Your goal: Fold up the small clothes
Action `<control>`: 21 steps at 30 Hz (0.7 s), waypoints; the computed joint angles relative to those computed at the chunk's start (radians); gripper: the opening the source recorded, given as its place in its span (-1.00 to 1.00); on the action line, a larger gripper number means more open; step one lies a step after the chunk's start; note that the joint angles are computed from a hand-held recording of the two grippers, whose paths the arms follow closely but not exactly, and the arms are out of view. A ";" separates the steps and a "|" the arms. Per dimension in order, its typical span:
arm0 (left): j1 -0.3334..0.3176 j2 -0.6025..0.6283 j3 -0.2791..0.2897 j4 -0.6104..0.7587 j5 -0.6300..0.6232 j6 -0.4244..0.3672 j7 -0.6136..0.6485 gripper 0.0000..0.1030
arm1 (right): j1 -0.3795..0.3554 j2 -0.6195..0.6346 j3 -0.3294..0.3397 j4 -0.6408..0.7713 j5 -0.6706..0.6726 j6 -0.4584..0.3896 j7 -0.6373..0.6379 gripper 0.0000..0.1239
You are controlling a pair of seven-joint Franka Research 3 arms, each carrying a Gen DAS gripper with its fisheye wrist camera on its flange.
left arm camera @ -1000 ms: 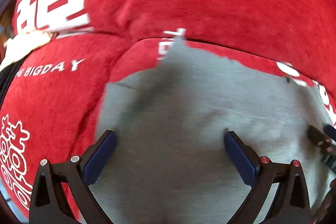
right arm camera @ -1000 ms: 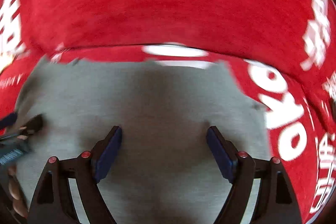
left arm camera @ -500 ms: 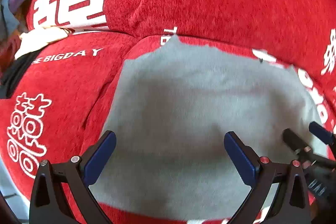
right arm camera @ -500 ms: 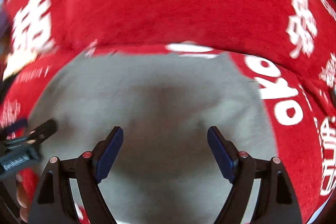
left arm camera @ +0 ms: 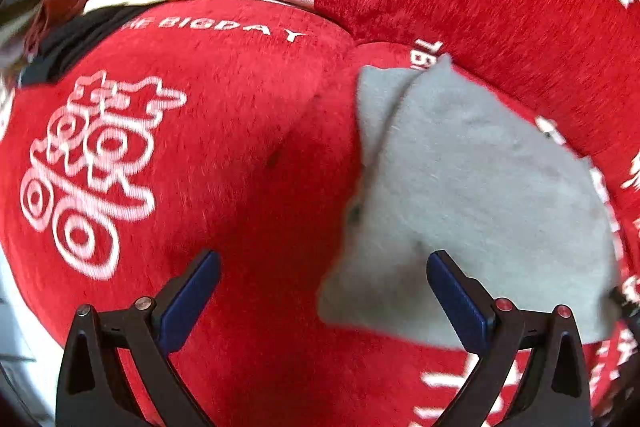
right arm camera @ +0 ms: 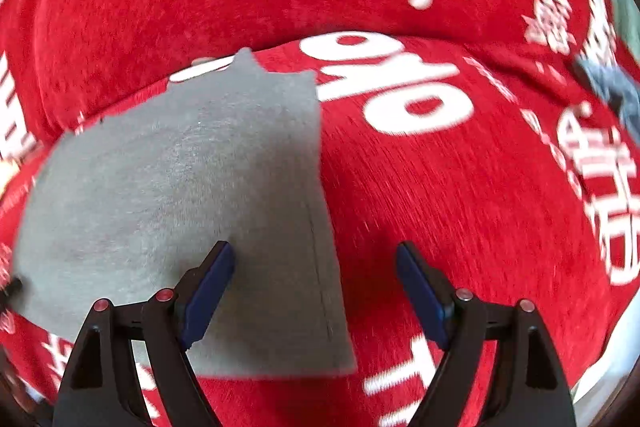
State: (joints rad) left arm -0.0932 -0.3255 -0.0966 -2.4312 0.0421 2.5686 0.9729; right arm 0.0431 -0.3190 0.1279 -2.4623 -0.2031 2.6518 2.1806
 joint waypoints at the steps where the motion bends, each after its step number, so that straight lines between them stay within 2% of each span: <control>1: -0.013 -0.024 -0.007 -0.015 -0.014 0.004 -0.006 1.00 | 0.012 -0.015 0.008 -0.014 0.005 0.021 0.006 0.37; 3: -0.036 -0.037 -0.036 -0.020 -0.002 0.017 -0.016 1.00 | 0.024 -0.027 0.060 -0.020 -0.032 0.037 0.028 0.37; 5: -0.045 -0.032 -0.085 -0.003 0.065 0.015 -0.046 1.00 | 0.032 -0.026 0.134 -0.003 -0.127 0.023 0.051 0.37; 7: -0.054 -0.019 -0.112 0.012 0.123 0.013 -0.068 1.00 | 0.070 0.009 0.156 0.029 -0.178 0.003 0.018 0.37; 10: -0.073 0.004 -0.112 0.030 0.152 -0.016 -0.079 1.00 | 0.094 0.035 0.178 0.044 -0.283 -0.032 0.050 0.37; 12: -0.073 0.041 -0.102 0.046 0.158 -0.056 -0.081 1.00 | 0.127 0.042 0.130 0.029 -0.248 -0.020 0.035 0.37; 13: -0.081 0.047 -0.084 0.036 0.134 -0.039 -0.063 1.00 | 0.151 0.035 0.080 0.007 -0.173 0.017 -0.003 0.37; 14: -0.095 0.034 -0.054 0.003 0.077 0.015 -0.031 1.00 | 0.158 0.028 0.052 -0.006 -0.123 0.030 -0.022 0.37; 17: -0.088 0.018 -0.052 -0.015 0.077 0.020 -0.020 1.00 | 0.113 -0.001 0.038 -0.033 -0.103 0.034 -0.017 0.37; 21: -0.083 0.014 -0.060 -0.026 0.085 0.034 -0.019 1.00 | 0.102 -0.044 0.001 -0.083 -0.018 0.068 -0.090 0.37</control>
